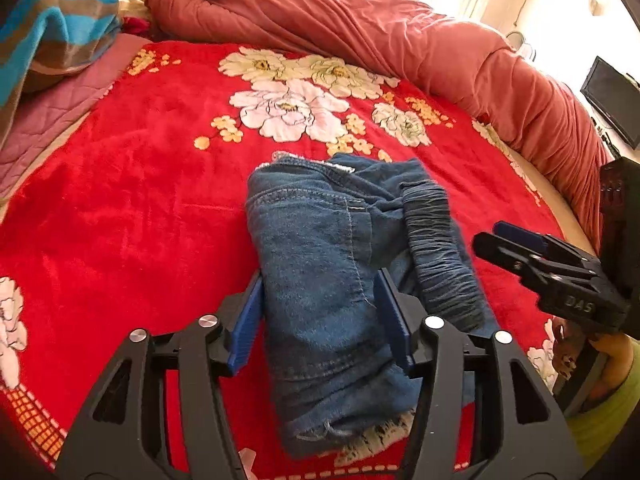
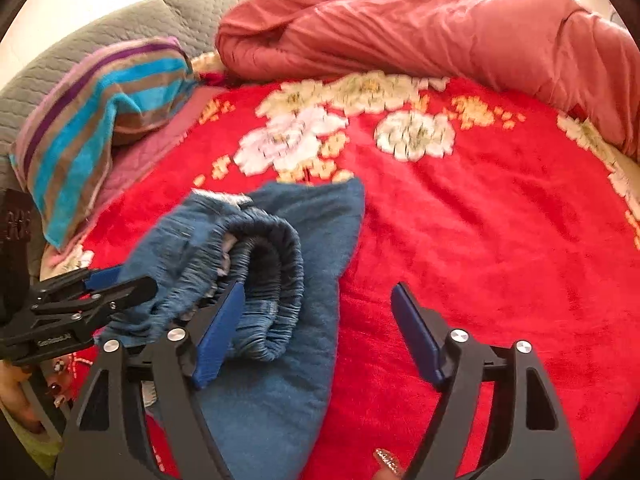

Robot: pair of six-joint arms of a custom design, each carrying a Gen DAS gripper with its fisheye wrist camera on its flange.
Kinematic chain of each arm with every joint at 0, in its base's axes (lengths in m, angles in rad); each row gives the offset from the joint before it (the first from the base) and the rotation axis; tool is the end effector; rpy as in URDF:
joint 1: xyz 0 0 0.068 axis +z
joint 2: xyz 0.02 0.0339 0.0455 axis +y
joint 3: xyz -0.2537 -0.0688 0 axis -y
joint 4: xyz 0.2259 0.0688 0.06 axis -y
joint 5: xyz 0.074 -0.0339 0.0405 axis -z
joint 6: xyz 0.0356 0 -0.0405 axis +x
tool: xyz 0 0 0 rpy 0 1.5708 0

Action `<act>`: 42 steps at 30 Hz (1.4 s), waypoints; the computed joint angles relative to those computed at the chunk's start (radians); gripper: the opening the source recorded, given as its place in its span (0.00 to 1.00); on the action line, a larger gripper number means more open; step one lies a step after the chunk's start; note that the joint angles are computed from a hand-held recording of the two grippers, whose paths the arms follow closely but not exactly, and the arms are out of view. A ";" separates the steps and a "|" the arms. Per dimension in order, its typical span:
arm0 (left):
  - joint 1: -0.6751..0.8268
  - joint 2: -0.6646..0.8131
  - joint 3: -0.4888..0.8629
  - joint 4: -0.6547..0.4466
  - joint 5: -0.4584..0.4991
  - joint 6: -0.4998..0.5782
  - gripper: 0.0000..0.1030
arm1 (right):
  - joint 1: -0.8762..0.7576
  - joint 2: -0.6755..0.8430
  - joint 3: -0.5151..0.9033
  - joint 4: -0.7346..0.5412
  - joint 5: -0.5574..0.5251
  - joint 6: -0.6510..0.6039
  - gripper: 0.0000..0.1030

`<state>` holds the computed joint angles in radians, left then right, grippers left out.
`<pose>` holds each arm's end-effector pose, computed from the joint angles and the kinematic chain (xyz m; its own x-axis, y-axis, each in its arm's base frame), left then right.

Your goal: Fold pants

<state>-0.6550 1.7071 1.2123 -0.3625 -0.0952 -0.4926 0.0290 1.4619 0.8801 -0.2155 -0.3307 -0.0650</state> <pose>0.2823 -0.2126 0.2276 -0.7918 0.0145 -0.6107 0.2073 0.9468 -0.2462 0.2889 0.0199 0.2147 -0.6972 -0.0817 -0.7123 -0.3001 0.9355 0.1864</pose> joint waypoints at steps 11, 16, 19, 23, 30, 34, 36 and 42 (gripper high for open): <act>-0.127 -0.209 -0.086 -0.062 -0.197 -0.053 0.91 | -0.042 -0.387 -0.156 -0.045 -0.034 0.008 0.95; -0.223 -0.309 -0.141 -0.112 -0.294 -0.111 0.91 | -0.074 -0.557 -0.208 -0.112 -0.045 -0.014 0.96; -0.279 -0.357 -0.169 -0.148 -0.336 -0.148 0.91 | -0.091 -0.643 -0.232 -0.173 -0.055 -0.027 0.96; -0.339 -0.402 -0.199 -0.185 -0.377 -0.202 0.91 | -0.085 -0.739 -0.257 -0.252 -0.044 -0.038 0.96; -0.422 -0.434 -0.249 -0.232 -0.396 -0.294 0.91 | -0.025 -0.898 -0.343 -0.363 0.040 -0.020 0.96; -0.455 -0.435 -0.276 -0.244 -0.408 -0.340 0.91 | 0.136 -1.009 -0.414 -0.384 0.230 0.021 0.96; -0.461 -0.445 -0.298 -0.239 -0.405 -0.362 0.91 | 0.160 -1.018 -0.434 -0.393 0.240 0.036 0.96; -0.482 -0.439 -0.299 -0.274 -0.426 -0.402 0.91 | 0.124 -0.976 -0.445 -0.379 0.199 0.076 0.96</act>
<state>-1.1371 1.2686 0.9134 -0.6367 -0.5213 -0.8944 0.1532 0.4860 0.4355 -0.5942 -0.1320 0.0110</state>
